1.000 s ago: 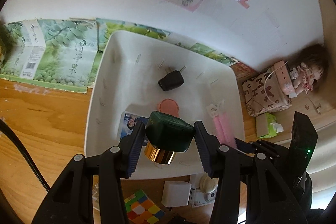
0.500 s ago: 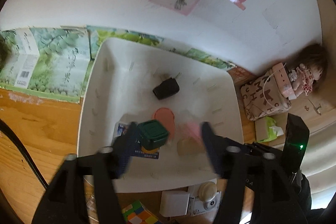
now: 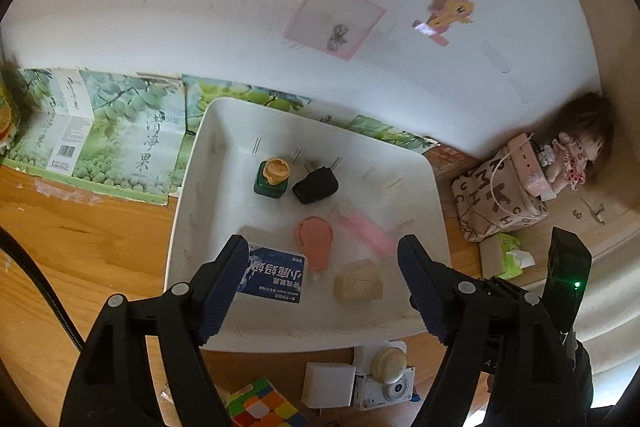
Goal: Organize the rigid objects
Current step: 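Withdraw both tools from the bin toward the Rubik's cube and white lens toy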
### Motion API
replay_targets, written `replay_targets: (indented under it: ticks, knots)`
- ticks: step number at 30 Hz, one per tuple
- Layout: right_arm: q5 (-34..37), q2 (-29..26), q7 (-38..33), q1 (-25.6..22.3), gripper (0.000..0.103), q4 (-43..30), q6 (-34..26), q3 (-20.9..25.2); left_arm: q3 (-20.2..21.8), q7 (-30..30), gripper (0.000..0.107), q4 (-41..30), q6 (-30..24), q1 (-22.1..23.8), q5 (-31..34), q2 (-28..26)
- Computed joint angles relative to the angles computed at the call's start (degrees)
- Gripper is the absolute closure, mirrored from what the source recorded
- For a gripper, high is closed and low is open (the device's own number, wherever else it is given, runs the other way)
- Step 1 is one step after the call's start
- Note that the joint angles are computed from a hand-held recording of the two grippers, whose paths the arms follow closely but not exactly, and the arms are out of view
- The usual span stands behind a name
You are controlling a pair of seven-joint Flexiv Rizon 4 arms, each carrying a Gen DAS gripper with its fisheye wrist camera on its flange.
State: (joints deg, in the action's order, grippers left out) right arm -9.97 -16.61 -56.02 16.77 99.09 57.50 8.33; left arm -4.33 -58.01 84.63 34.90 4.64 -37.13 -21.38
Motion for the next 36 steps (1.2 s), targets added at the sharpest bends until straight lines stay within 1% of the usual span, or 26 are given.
replay_targets:
  ticks: [6, 10, 14, 19, 26, 30, 32, 35, 36]
  knots:
    - [-3.5, 3.3, 3.5, 1.1, 0.035, 3.2, 2.5, -0.5, 0.3, 3.7, 0.024, 4.6, 2.1, 0.2, -3.6, 4.4]
    - [-6.9, 5.7, 7.4, 1.6, 0.033, 5.7, 4.2, -0.8, 0.9, 6.6, 0.024, 7.5, 2.6, 0.2, -6.7, 7.3]
    - [-11.6, 8.4, 12.3, 2.0, 0.03, 8.5, 5.3, -0.9, 1.8, 9.4, 0.024, 9.9, 3.4, 0.0, -9.4, 9.8]
    - [-19.0, 11.9, 19.8, 1.7, 0.03, 12.4, 7.2, -0.7, 3.2, 12.6, 0.021, 13.0, 3.3, -0.2, -12.4, 12.9]
    - [-28.5, 15.3, 29.4, 0.4, 0.03, 16.8, 9.4, 0.6, 5.5, 15.4, 0.02, 16.7, 1.7, -0.1, -14.7, 16.2]
    - [-34.8, 17.1, 36.1, -0.4, 0.03, 19.5, 10.3, 1.5, 6.8, 15.9, 0.016, 18.1, -0.3, 0.5, -14.0, 17.5]
    - [-37.8, 18.1, 39.6, -0.7, 0.029, 20.9, 10.5, 2.2, 7.3, 16.2, 0.015, 18.6, -1.6, 0.8, -13.6, 18.0]
    - [-42.7, 19.5, 44.9, -1.3, 0.022, 22.8, 10.3, 3.1, 8.0, 16.2, 0.015, 19.3, -3.6, 1.4, -12.3, 18.6]
    - [-44.5, 19.9, 46.8, -1.6, 0.022, 23.4, 10.1, 3.4, 8.2, 16.3, 0.015, 19.6, -4.4, 1.6, -11.8, 18.8]
